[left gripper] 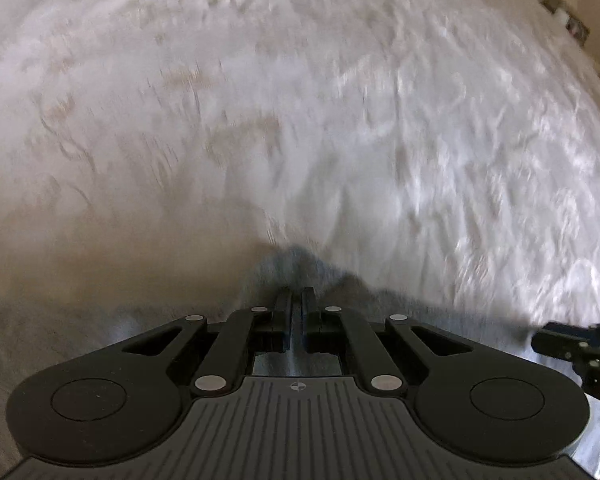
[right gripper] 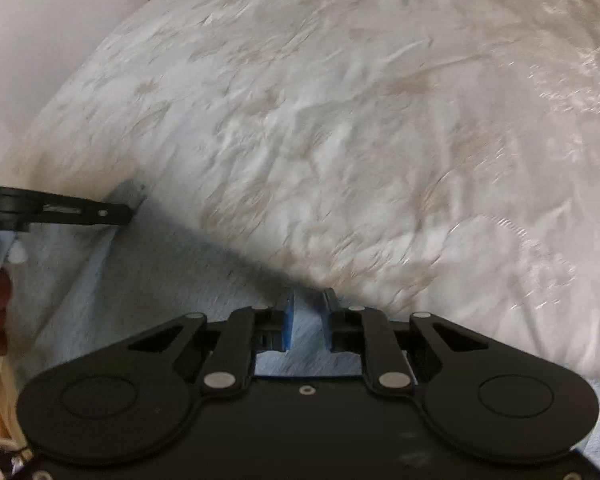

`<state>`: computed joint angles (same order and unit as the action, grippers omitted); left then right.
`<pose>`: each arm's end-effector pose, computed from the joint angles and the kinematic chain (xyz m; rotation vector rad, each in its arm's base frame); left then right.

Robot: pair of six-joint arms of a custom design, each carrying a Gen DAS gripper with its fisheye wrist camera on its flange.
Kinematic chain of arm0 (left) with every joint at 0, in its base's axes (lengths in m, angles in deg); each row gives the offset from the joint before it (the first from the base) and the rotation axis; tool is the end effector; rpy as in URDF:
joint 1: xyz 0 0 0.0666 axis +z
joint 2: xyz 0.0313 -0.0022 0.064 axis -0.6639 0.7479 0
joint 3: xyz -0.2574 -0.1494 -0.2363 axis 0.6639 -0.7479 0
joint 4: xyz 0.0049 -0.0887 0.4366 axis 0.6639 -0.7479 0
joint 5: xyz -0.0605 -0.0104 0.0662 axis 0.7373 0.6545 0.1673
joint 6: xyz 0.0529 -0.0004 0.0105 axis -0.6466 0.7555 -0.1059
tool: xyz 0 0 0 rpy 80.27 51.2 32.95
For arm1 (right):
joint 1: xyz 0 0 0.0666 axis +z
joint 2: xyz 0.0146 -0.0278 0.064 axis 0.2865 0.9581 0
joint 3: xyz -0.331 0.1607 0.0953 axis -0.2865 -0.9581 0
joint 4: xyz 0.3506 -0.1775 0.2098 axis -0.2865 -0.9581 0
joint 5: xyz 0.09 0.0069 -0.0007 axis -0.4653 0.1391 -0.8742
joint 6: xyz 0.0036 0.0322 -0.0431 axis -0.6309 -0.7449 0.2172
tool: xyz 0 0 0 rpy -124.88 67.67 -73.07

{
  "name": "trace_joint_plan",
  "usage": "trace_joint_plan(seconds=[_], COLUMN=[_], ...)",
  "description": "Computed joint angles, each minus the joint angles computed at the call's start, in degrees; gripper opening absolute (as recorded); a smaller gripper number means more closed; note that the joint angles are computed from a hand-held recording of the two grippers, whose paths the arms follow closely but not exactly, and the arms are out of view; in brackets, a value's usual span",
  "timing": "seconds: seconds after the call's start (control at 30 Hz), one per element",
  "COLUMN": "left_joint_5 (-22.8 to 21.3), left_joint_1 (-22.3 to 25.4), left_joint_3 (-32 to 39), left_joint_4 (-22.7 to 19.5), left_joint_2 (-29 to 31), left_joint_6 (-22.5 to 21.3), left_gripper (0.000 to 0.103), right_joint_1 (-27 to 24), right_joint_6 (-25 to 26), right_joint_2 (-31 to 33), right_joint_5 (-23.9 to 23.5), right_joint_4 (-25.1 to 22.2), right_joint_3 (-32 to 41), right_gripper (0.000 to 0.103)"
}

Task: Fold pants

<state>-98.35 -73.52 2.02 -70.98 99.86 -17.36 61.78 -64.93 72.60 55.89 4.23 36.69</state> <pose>0.2739 -0.1608 0.3521 -0.3454 2.6803 -0.0335 0.3454 0.3530 0.3533 -0.6426 2.6543 0.5351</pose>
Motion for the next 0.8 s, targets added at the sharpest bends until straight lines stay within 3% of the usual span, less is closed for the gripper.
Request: trace_joint_plan(seconds=[0.2,0.33,0.47,0.57,0.7,0.8], left_joint_5=[-1.3,-0.6,1.9,2.1,0.4,-1.3], left_joint_1=[-4.4,-11.7,-20.9,-24.6,-24.5,-24.3], left_joint_3=[-1.1,-3.5,-6.3,-7.8,-6.4,-5.3], left_joint_4=[-4.9,-11.9,-19.2,-21.3,-21.0,-18.2], left_joint_2=[-7.2,-10.6,-13.6,-15.9,-16.4,-16.0], left_joint_6=[5.8,10.0,18.1,22.8,22.9,18.6], left_gripper=[0.005,0.005,0.005,0.005,0.005,0.005], right_joint_1=[0.0,2.5,6.4,8.9,11.3,13.4], right_joint_6=[1.0,-1.2,-5.2,-8.7,-15.3,-21.9], right_joint_2=[-7.1,-13.2,-19.2,-23.3,-27.0,-29.6], right_joint_5=[-4.0,-3.9,-1.6,0.3,4.1,8.6], right_joint_4=[-0.8,-6.6,-12.6,-15.7,-17.1,-18.3], right_joint_3=[-3.5,-8.1,-13.3,-15.7,-16.3,-16.3], right_gripper=[0.027,0.028,0.029,0.029,0.030,0.036])
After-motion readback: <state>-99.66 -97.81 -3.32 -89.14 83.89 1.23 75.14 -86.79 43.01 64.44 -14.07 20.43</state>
